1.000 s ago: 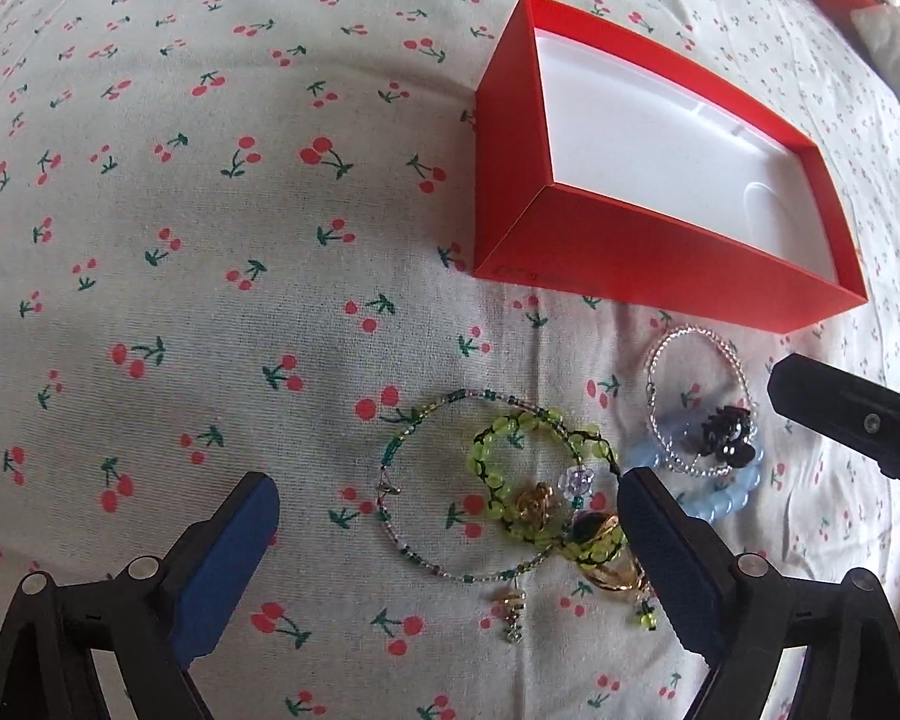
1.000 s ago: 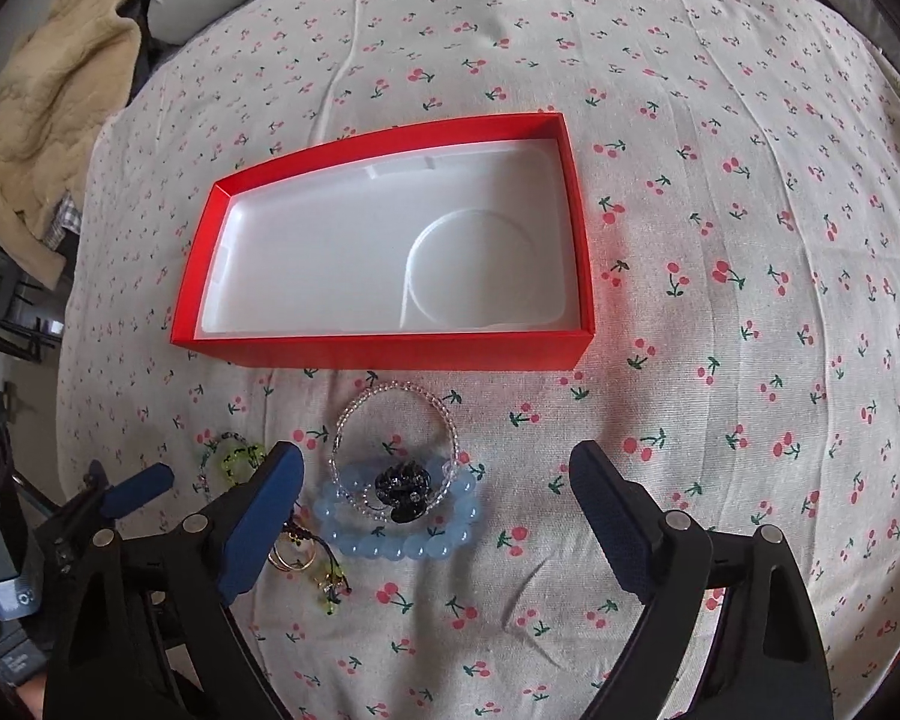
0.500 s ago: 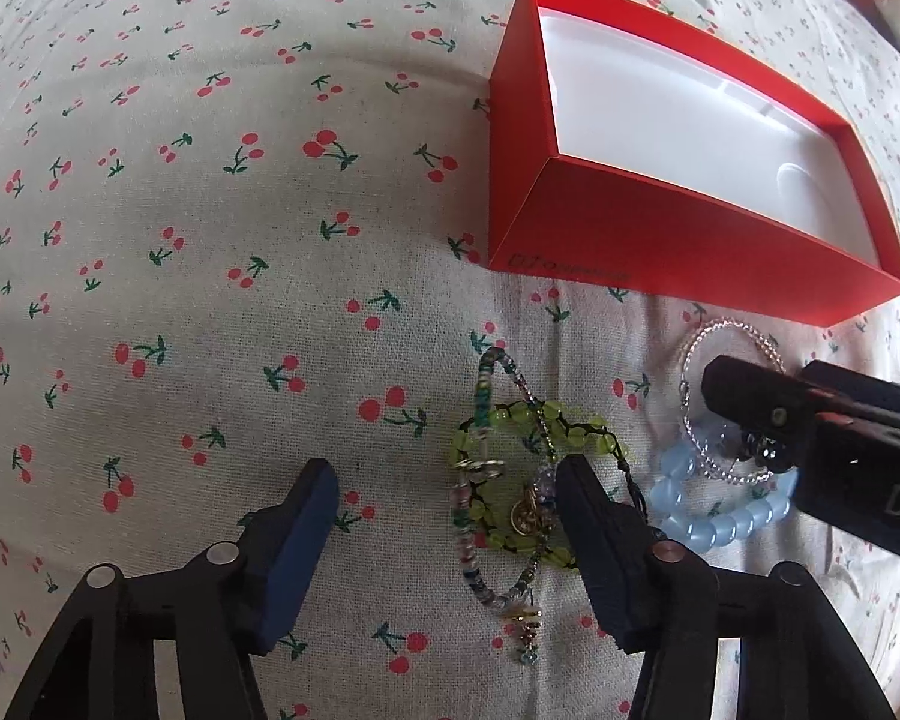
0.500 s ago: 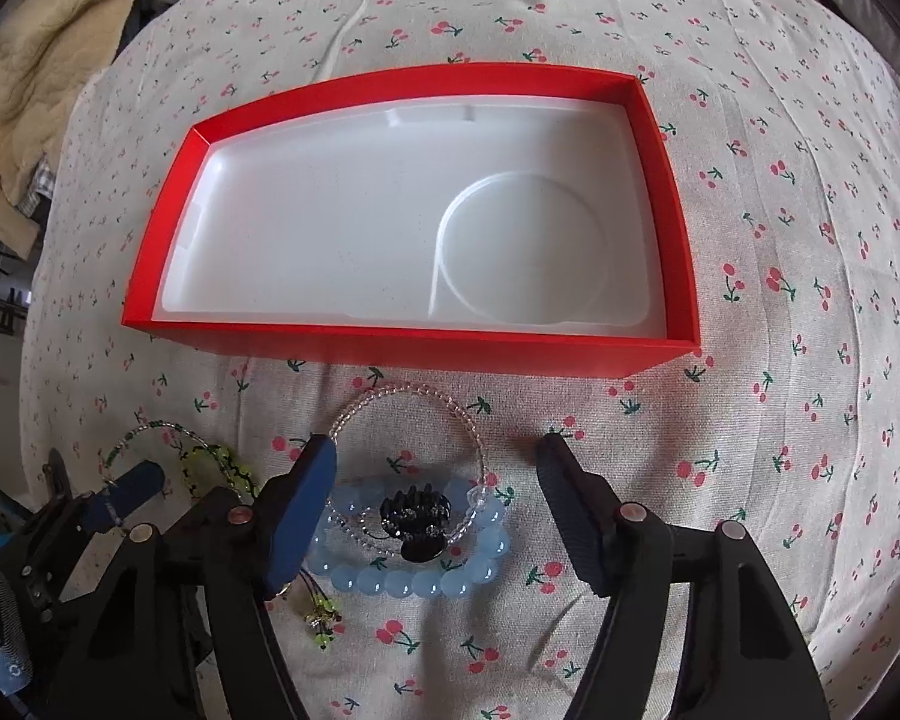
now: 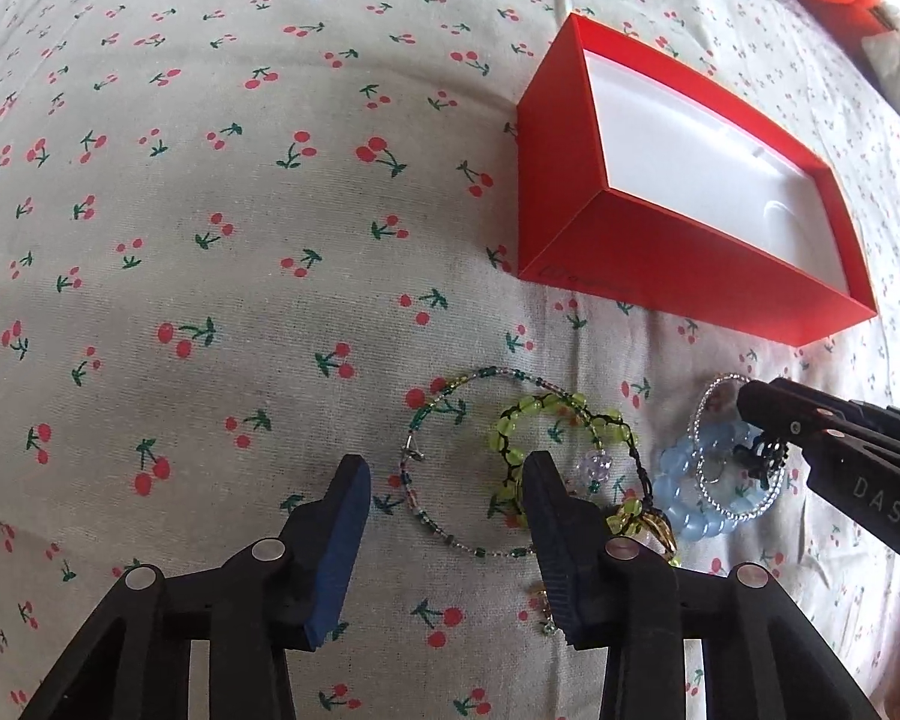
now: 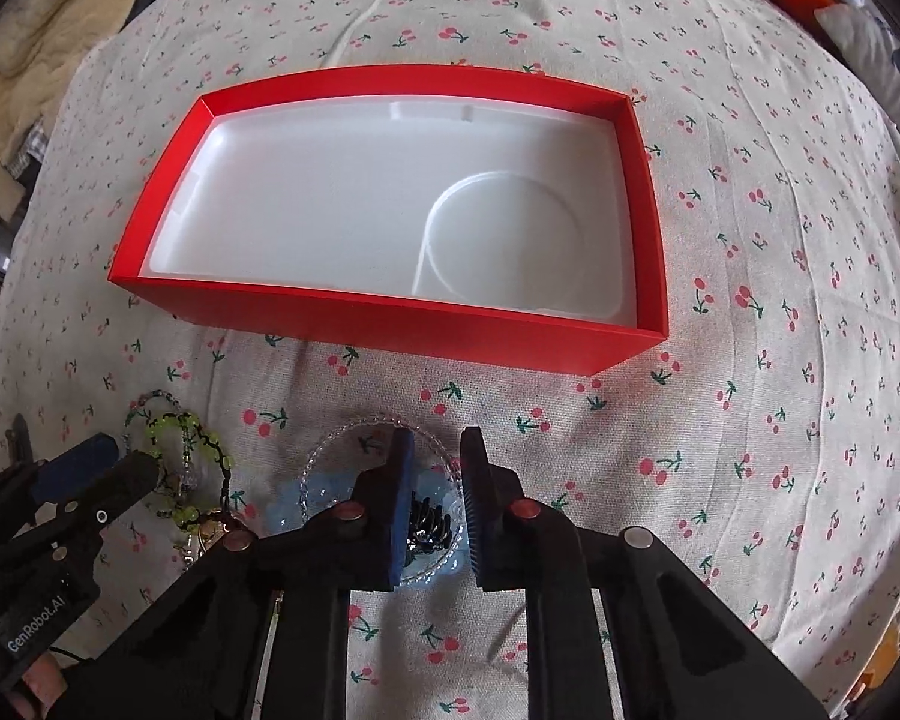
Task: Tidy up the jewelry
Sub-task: 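Grasp the silver bead bracelet with the right tool while the left grasps the thin green-black bracelet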
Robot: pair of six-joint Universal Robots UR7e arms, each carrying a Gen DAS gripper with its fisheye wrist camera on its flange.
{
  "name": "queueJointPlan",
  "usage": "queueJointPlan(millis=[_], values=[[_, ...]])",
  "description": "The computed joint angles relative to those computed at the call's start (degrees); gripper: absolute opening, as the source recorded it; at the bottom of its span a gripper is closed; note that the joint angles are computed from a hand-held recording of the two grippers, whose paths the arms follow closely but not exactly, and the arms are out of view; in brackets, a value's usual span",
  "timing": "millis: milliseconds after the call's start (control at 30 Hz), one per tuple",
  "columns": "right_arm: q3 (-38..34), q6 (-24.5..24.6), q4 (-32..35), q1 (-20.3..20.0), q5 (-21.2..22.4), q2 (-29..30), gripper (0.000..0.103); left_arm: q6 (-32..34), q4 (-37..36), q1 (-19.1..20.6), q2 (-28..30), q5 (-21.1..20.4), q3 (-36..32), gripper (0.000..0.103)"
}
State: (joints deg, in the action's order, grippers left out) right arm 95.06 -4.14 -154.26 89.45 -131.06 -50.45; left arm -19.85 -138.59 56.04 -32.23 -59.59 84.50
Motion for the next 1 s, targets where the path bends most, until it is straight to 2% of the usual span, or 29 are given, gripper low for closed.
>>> queueJointPlan(millis=[133, 333, 467, 633, 700, 800, 833, 867, 1000], values=[[3.8, 0.0, -0.1, -1.3, 3.2, -4.3, 0.017, -0.6, -1.7, 0.6, -1.6, -1.8, 1.2, 0.045], [5.5, 2.4, 1.1, -1.6, 5.7, -7.0, 0.018, -2.0, -2.5, 1.4, -2.7, -2.9, 1.9, 0.045], [5.4, 3.9, 1.2, -1.9, 4.9, -6.8, 0.019, -3.2, -0.1, 1.9, -2.7, -2.0, 2.0, 0.031], [4.4, 4.1, 1.9, -2.5, 6.1, -5.9, 0.019, -2.5, 0.8, 1.7, -1.8, 0.3, 1.6, 0.022], [3.8, 3.8, 2.4, -2.7, 6.4, -5.0, 0.019, -2.3, 1.0, 1.5, -1.4, 1.7, 1.5, 0.013], [3.5, 1.4, 1.1, -1.9, 3.1, -3.3, 0.017, -1.7, 0.6, 1.0, -1.2, 3.9, 1.9, 0.002], [3.5, 0.7, 0.5, -1.5, 2.3, -3.0, 0.014, -1.6, 0.3, 0.8, -1.2, 4.4, 2.2, 0.001], [3.6, 0.2, 0.0, -1.4, 2.1, -3.0, 0.007, -1.6, -0.2, 0.8, -1.3, 4.6, 2.5, 0.000], [4.1, -0.1, -1.6, -1.0, 2.9, -3.4, 0.005, -1.0, -2.2, 0.6, -2.3, 3.4, 3.5, 0.000]])
